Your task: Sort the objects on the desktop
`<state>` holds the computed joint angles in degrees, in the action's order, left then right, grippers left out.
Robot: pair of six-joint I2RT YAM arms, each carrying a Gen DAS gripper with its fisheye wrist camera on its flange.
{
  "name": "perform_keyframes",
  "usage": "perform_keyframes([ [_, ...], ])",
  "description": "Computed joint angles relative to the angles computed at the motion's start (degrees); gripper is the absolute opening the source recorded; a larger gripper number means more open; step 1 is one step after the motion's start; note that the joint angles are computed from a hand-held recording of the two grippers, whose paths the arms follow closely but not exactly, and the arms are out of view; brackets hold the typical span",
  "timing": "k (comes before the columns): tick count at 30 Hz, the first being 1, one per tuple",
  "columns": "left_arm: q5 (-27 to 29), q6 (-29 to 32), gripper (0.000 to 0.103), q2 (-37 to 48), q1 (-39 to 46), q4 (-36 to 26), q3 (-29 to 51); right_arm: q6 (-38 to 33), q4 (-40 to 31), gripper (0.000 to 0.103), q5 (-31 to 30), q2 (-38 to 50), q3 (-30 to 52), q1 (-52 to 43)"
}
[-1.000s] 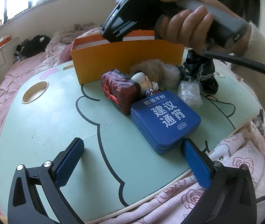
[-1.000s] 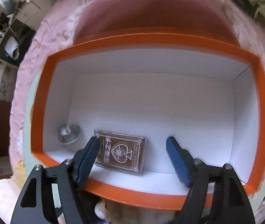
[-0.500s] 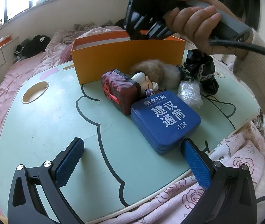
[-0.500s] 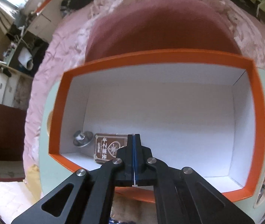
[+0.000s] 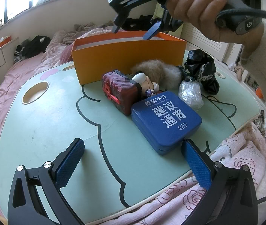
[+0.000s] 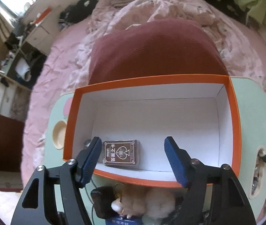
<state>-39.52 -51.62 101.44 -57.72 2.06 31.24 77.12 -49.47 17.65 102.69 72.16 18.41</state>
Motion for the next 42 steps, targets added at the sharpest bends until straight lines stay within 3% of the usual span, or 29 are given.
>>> perform_keyframes([
  [2, 0.04, 0.19, 0.103, 0.11, 0.16, 0.16, 0.06, 1.14, -5.15, 0.069, 0.05, 4.27, 4.77, 0.61],
  [6, -0.02, -0.01, 0.103, -0.03, 0.0, 0.06, -0.09, 1.26, -7.36, 0.069, 0.4, 7.73, 7.44, 1.75],
  [17, -0.06, -0.09, 0.103, -0.02, -0.07, 0.15, -0.2, 0.73, -8.5, 0.069, -0.5, 11.6, 10.57, 2.45],
  [31, -0.16, -0.16, 0.103, 0.11, 0.07, 0.44, -0.25, -3.16, -0.69, 0.069, -8.35, 14.54, 10.44, -1.93],
  [33, -0.12, 0.02, 0.103, -0.1, 0.3, 0.27, -0.15, -4.12, 0.49, 0.077, -10.53, 15.89, 10.34, -3.14],
  [36, 0.05, 0.34, 0.103, -0.09, 0.7, 0.36, -0.06, -5.8, -6.14, 0.083, -6.74, 20.77, 17.39, -2.56],
  [40, 0.21, 0.61, 0.103, -0.23, 1.09, 0.79, -0.24, -5.28, -8.03, 0.083, -6.56, 20.01, 18.59, -2.45],
  [42, 0.15, 0.51, 0.103, -0.17, 1.03, 0.73, -0.17, -5.4, -8.48, 0.077, -6.37, 19.21, 18.58, -2.29],
])
